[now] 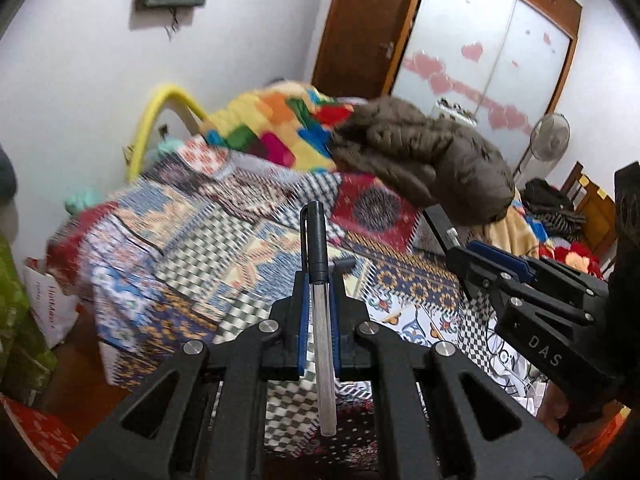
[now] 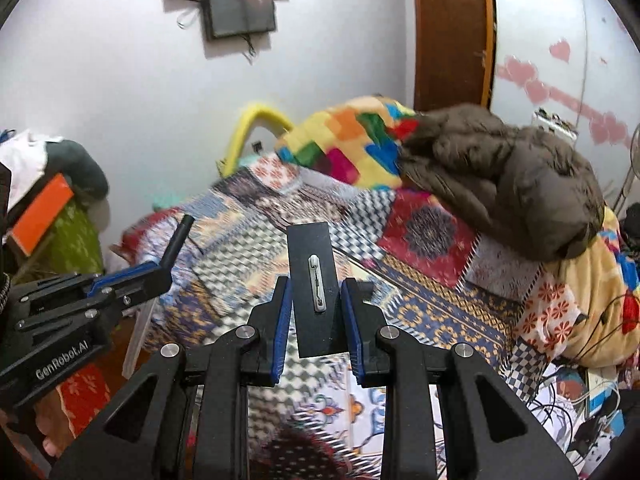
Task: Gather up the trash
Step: 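Carry the black piece and clear pen over the white bin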
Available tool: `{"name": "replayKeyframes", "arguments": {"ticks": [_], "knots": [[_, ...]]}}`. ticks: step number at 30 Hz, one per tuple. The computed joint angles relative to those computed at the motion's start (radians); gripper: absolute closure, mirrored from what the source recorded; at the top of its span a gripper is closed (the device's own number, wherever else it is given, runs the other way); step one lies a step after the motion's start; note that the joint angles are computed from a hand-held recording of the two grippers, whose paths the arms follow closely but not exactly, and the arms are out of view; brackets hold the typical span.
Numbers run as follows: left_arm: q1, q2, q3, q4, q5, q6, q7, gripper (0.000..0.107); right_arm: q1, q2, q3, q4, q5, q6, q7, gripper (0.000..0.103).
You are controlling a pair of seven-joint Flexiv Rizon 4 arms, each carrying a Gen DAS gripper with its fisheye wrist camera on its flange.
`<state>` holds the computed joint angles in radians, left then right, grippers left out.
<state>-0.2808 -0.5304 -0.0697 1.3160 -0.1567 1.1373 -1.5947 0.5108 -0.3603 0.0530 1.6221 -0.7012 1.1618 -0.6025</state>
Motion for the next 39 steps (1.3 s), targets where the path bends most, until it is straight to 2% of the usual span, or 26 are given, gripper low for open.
{"name": "replayKeyframes", "arguments": {"ticks": [11, 20, 28, 34, 39], "knots": [[0.064, 0.257, 0.056, 0.257, 0.037, 0.098, -0.028, 0.099, 0.082, 0.004, 0.031, -0.039, -0.049, 0.032, 0.046, 0.080], [0.145, 0.397, 0.089, 0.409, 0.062, 0.125, -0.033, 0.099, 0.172, -0.059, 0.041, -0.121, -0.031, 0.051, 0.027, 0.080], [0.224, 0.471, 0.110, 0.541, 0.027, 0.120, 0.012, 0.099, 0.238, -0.153, 0.064, -0.221, 0.054, 0.024, -0.058, 0.080], [0.274, 0.505, 0.130, 0.652, -0.034, 0.120, 0.078, 0.099, 0.282, -0.234, 0.092, -0.313, 0.151, -0.050, -0.152, 0.080], [0.311, 0.488, 0.140, 0.713, -0.091, 0.107, 0.128, 0.099, 0.311, -0.307, 0.116, -0.402, 0.234, -0.134, -0.234, 0.080]]}}
